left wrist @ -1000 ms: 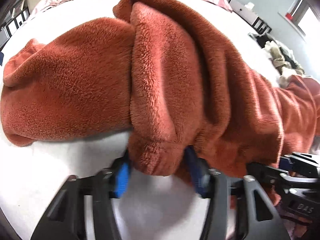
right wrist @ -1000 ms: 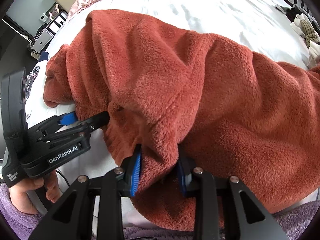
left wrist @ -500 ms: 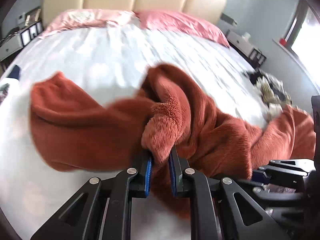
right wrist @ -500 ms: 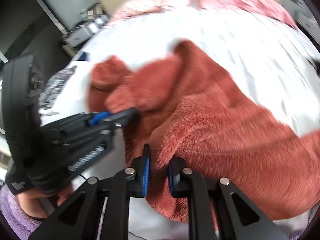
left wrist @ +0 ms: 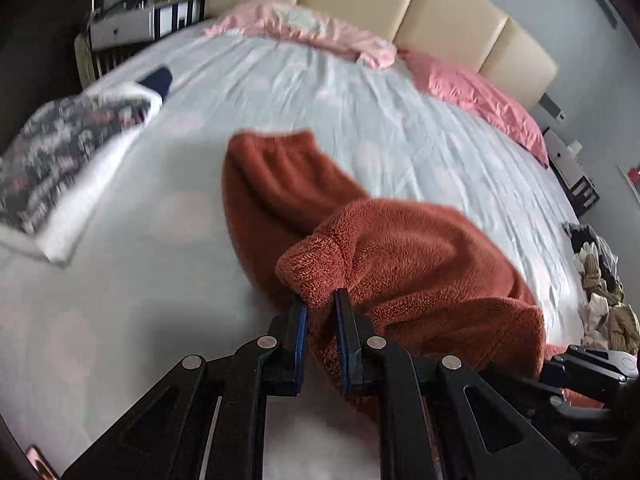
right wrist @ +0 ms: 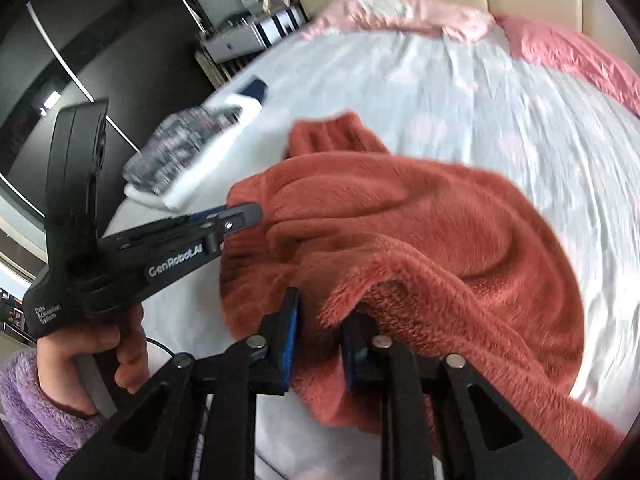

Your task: Fold clothes

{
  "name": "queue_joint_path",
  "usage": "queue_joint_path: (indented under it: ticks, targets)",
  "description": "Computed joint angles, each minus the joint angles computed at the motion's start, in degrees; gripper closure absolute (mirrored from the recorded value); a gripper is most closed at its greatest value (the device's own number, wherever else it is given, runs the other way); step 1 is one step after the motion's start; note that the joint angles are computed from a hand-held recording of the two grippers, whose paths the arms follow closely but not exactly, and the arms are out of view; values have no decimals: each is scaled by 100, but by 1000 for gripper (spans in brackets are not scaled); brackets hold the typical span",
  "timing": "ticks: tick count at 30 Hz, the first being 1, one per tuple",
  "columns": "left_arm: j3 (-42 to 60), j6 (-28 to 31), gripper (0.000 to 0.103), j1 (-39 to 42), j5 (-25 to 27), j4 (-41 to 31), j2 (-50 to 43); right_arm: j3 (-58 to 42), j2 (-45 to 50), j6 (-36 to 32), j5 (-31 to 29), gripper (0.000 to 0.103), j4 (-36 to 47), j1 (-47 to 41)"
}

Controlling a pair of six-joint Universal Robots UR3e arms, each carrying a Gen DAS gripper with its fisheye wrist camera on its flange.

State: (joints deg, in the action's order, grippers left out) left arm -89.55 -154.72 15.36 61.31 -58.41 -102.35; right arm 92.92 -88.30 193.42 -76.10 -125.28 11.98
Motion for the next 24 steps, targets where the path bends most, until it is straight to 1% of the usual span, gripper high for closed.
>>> queue_joint_path:
  ticks: [1,2,4,5,7,9,11,13,16,19,22,24]
  targets:
    - [-90,31,89,-3,-22,-9,46,149,-57,-16,59,82,-5,-55]
    - [-78,68,89,14,-64,-92,68,310,-210,-70,137,78,29,-139]
    - [-116,-42,89,-33,-193,-14,25,671,-642,-249,262,73,172,-343]
    - [-127,-93,90,-62,-212,35,-6,861,-1023,-434,245,69,356,-473]
    - [-107,-168,90,-120,-195,91,-65,985,-1494,-696,172,62,661,-634]
    - [-60,-204,90,-138,-201,87,-83,1026,-1898,-956,71,51,1040,-845]
    - [-44,-333,90,-241,-164,243,-123,1088,-2686,-1509,30,50,1966,-1508]
    - [-89,-399,90,-287,-103,368,-82,1154,-3054,-1798,-66,49,2449,-2010]
    - [-104,-488,89,-375,177,427,-77,1257,-3403,-2322,-24,49,2967,-2896]
    - [-54,-485,89,-475,460,374,-181,1423,-3404,-2657,8,49,2945,-3506]
    - [63,-491,89,-545,602,292,-337,1602,-3192,-3095,476,49,2962,-4197]
    - [173,-534,88,-582,610,271,-480,1786,-2924,-3183,642,47,2728,-4432]
